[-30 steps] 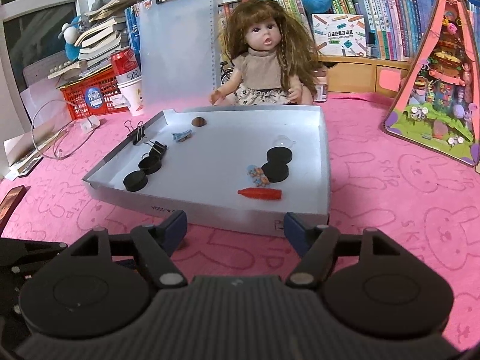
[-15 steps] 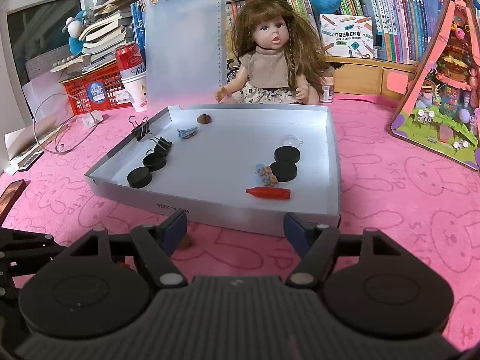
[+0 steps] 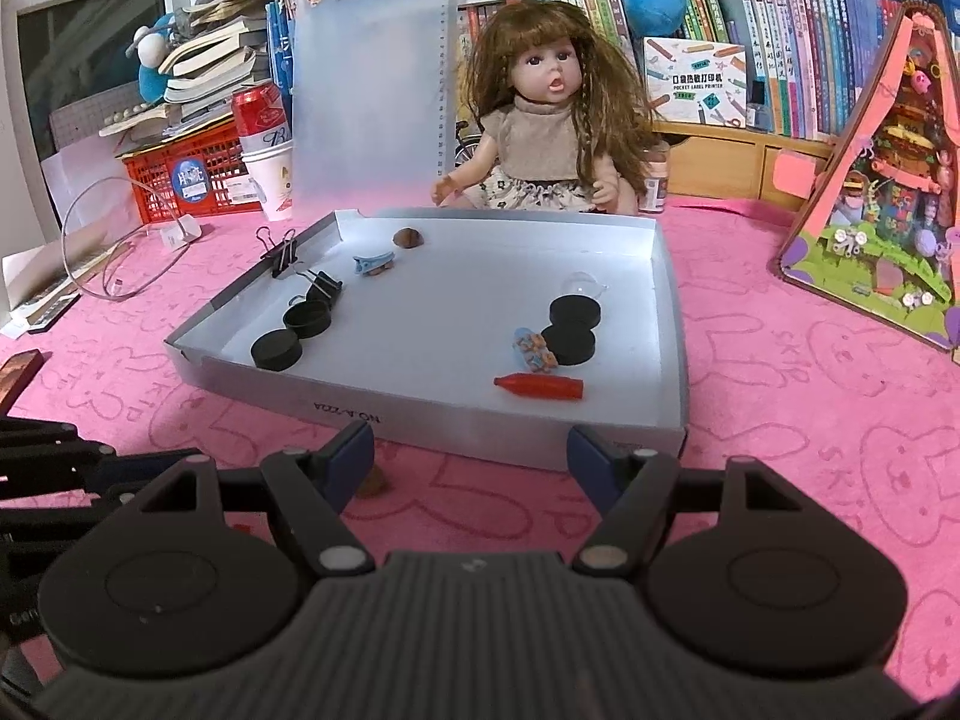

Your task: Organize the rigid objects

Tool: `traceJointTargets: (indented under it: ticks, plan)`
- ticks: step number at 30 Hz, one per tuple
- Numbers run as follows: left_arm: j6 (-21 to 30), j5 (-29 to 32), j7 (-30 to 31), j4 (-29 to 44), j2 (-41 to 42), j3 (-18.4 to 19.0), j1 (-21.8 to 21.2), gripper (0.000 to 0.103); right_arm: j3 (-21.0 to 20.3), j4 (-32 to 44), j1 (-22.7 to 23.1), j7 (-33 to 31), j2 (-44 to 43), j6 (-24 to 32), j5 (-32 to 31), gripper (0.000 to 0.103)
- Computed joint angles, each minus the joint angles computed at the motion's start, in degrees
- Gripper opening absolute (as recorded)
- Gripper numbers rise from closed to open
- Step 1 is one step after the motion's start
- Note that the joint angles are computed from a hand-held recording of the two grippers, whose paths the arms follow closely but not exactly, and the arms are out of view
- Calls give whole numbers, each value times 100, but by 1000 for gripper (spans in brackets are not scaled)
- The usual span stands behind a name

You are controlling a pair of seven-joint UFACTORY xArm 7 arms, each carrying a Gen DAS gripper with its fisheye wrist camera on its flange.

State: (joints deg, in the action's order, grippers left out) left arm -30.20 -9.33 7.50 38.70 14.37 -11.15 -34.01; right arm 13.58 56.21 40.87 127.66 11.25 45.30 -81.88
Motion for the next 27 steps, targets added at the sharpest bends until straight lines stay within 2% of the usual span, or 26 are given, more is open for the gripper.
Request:
traceJointTargets:
  ticks: [6, 10, 15, 20, 22, 23, 25, 27]
  plan:
    - [-42, -181, 87, -56, -24, 58, -57, 11, 4, 48, 20, 44, 78, -121, -82, 81]
    - [-71, -324, 185, -90, -35, 73, -93, 11, -11, 168, 67, -90, 194, -210, -113, 74]
    - [-244, -190, 233, -243, -107, 19, -33, 12, -83, 294, 61, -121, 304, -556, -263, 63]
    - [-189, 156, -4, -360, -237, -91, 171, 15, -170, 436, 13, -66, 455, -908, -339, 47]
    - [-186, 330, -129, -409, -283, -125, 254, 15, -202, 493, 3, -98, 519, -1000, -307, 36]
    - [-195, 445, -187, -435, -304, -143, 298, 15, -214, 518, 12, -137, 544, -993, -254, 27]
    - [-216, 695, -308, -484, -334, -175, 391, 15, -249, 514, 38, -98, 540, -1000, -272, 26]
    - [-118, 1212, -566, -503, -373, -246, 597, 18, -263, 460, 43, -11, 494, -1027, -304, 25]
